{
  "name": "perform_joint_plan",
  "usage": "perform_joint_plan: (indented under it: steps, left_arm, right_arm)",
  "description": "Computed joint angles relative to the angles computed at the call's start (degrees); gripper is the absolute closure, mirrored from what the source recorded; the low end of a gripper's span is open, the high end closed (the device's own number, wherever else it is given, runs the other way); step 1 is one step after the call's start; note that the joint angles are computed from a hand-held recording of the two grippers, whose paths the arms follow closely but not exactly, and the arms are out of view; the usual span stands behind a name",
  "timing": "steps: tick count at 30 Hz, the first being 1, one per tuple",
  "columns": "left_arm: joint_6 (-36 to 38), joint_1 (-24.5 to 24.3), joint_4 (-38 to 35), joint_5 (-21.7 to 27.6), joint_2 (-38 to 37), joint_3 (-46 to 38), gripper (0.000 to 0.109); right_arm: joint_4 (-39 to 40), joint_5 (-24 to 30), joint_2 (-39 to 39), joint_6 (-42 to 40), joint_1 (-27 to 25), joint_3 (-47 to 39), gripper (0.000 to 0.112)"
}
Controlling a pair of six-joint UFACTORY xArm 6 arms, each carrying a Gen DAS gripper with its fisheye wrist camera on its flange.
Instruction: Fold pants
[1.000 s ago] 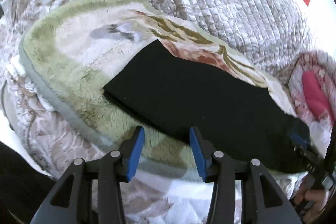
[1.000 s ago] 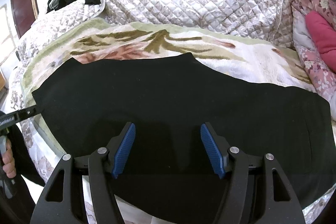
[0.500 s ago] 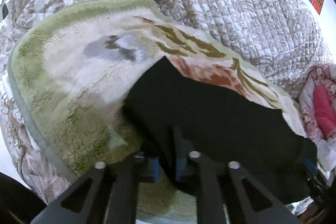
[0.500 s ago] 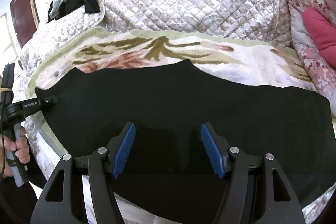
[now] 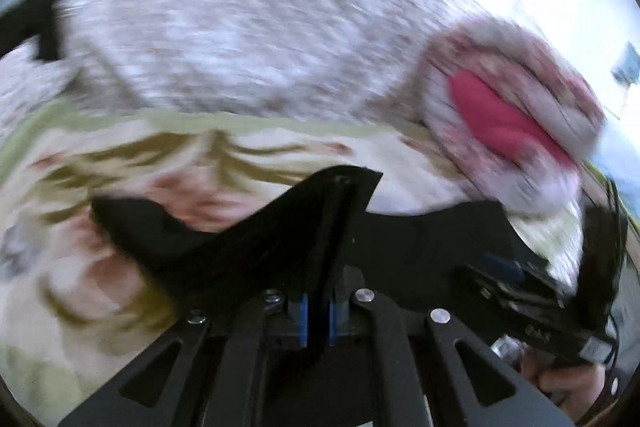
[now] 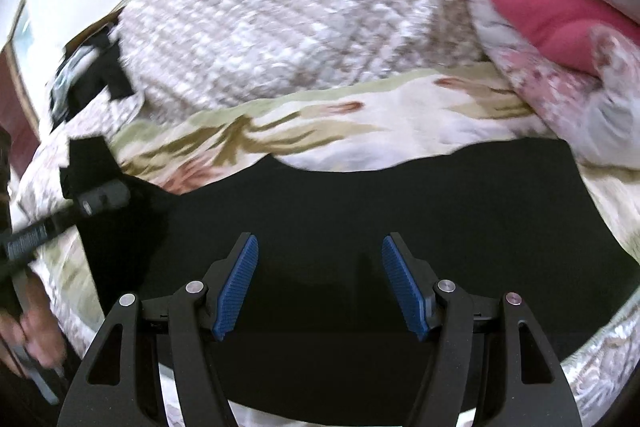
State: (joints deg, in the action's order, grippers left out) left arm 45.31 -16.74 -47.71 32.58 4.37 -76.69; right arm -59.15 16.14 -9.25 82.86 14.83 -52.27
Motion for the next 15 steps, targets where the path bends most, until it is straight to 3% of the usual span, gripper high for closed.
perform_joint_plan:
  steps: [6,11,15]
  left_arm:
    - [-0.56,-3.06,3.76,11.29,4.34,-1.54,0.099]
    - [3.53,-1.46,-1.34,14.1,1.17,0.84,0.075]
    - [5.37,1.99,-5.34,13.55,-1.5,2.01,0.068]
  right_arm:
    - [0.95,0.04,-2.19,2.05,-2.03,2.29,0.047]
    - [1.69,-1.99,-2.09,2.21,-2.84,2.65,0.047]
    - [7.62,-7.87,-0.7,-3.18,-3.53,3.25,0.047]
